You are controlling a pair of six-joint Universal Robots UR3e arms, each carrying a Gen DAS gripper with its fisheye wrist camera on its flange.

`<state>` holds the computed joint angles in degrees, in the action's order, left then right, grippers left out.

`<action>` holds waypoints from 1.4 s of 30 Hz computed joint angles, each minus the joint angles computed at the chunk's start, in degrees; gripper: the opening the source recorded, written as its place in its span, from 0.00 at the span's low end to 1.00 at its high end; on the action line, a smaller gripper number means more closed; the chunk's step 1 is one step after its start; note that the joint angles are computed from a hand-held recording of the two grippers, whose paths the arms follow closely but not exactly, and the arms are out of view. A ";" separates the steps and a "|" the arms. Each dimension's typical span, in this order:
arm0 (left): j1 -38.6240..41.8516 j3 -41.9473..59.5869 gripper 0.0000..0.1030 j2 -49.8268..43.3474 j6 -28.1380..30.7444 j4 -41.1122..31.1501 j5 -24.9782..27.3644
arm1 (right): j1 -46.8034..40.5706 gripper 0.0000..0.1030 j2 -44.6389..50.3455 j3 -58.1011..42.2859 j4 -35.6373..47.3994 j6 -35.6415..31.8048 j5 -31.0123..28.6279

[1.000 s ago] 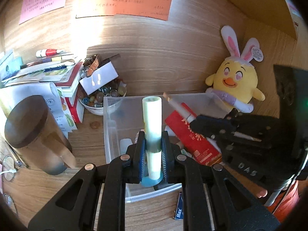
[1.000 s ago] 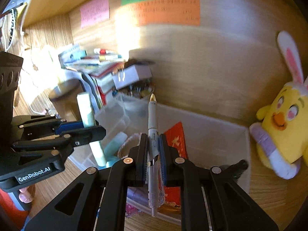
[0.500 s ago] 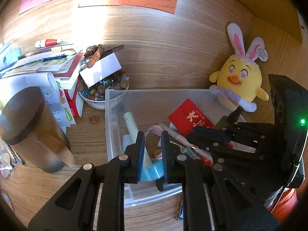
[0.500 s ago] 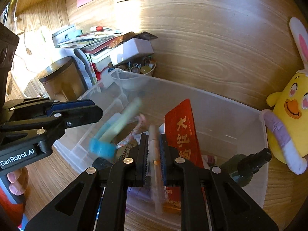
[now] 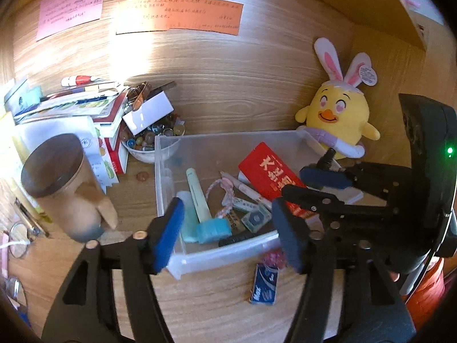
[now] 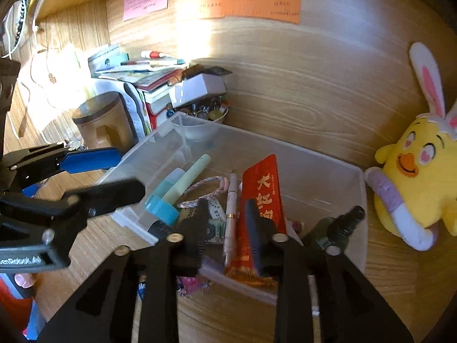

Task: Organize objects
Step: 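Place the pen and highlighter into the clear box and release both, then grasp the pink keychain with the right gripper while the left grasps the blue Max card pack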

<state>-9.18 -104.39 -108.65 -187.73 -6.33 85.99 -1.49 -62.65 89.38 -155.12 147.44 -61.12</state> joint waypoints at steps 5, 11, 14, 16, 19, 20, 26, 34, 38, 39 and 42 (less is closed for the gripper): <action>-1.30 -4.44 0.73 3.13 0.79 1.17 1.95 | -2.10 0.49 -5.55 8.74 -6.01 -0.76 0.95; -3.24 -8.35 0.81 4.93 1.42 2.15 3.63 | -4.97 0.63 -11.31 17.77 -11.20 -2.36 3.32; -4.19 -9.55 0.83 4.77 1.65 2.64 3.74 | -6.75 0.66 -13.70 21.37 -11.95 -3.46 5.30; -4.90 -9.52 0.83 3.84 1.55 2.56 3.76 | -8.27 0.66 -15.06 23.10 -10.79 -4.61 7.32; -5.99 -8.37 0.83 1.68 1.30 1.70 3.85 | -9.82 0.66 -16.14 25.14 -10.36 -5.06 8.72; -6.19 -7.90 0.83 0.84 1.30 1.22 3.61 | -10.21 0.66 -16.55 25.86 -10.24 -5.36 8.99; -6.49 -3.77 0.64 -3.50 2.40 -3.57 0.10 | -12.69 0.66 -18.04 29.02 -7.71 -7.91 10.20; -7.67 0.84 0.56 -8.23 3.64 -6.73 -0.06 | -12.73 0.66 -15.92 28.16 -1.40 -10.49 8.78; -7.62 2.19 0.35 -9.65 5.40 -7.68 -0.14 | -11.16 0.62 -13.80 26.26 -0.89 -9.78 6.54; -7.58 2.01 0.32 -9.57 5.83 -7.38 -0.02 | -10.69 0.61 -13.26 25.72 -0.89 -9.48 6.11; -6.40 0.21 0.26 -8.60 6.86 -5.89 -1.16 | -8.87 0.56 -11.10 23.10 0.08 -8.31 4.53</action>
